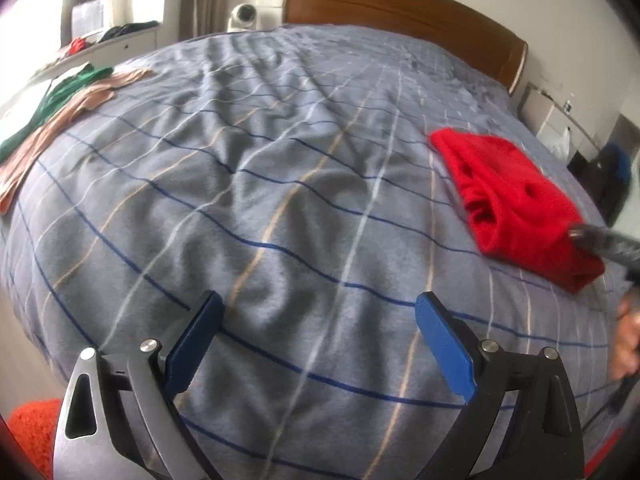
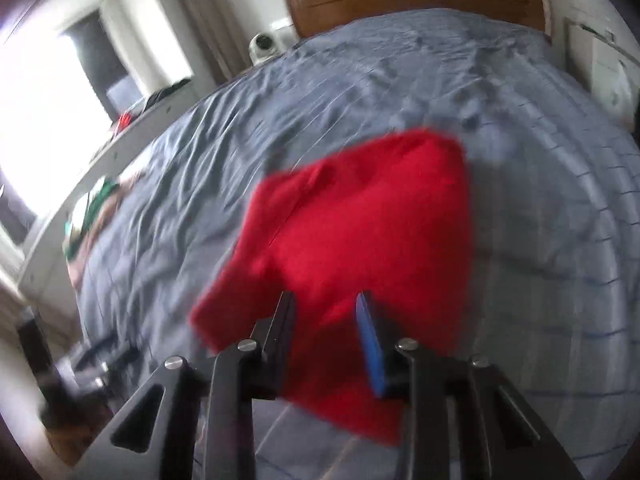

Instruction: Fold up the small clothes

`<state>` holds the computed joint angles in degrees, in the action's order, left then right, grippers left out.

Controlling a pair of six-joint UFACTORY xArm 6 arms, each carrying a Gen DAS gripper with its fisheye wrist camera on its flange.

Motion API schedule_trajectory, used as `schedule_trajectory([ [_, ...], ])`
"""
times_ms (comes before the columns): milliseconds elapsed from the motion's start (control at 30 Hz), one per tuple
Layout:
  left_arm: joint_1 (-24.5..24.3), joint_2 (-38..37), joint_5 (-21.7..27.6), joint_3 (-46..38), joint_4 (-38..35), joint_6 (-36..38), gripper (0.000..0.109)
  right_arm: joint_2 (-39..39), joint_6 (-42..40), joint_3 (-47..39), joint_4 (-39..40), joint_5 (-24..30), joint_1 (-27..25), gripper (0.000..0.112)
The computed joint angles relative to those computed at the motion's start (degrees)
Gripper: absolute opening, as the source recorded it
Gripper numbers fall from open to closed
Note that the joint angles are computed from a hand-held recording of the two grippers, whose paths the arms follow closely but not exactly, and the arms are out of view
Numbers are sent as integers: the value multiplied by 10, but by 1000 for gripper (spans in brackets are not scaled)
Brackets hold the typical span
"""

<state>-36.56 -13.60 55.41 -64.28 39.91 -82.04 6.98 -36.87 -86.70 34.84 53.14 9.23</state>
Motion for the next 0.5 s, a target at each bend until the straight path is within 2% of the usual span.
schedule_trajectory([
  [100,-9,14,8,-12,3,8,97,-11,-24,53,-20,-62,60,33],
  [167,-15,18,15,-16,5,14,97,-18,-1,94,-97,-146,104,34],
  [200,-17,15,14,-15,5,17,97,-26,5,108,-116,-172,115,39],
  [233,-17,9,10,-9,6,17,97,-33,1,113,-110,-174,118,48],
  [267,-17,5,5,-5,6,16,97,-40,-13,108,-89,-155,112,50],
  [367,-13,1,-10,2,4,18,97,-85,-83,121,2,-110,69,49],
  [433,-13,8,-17,-4,3,24,97,-117,-112,144,35,-113,37,49],
  [500,-16,18,-24,-14,5,31,97,-123,-108,153,37,-126,12,50],
])
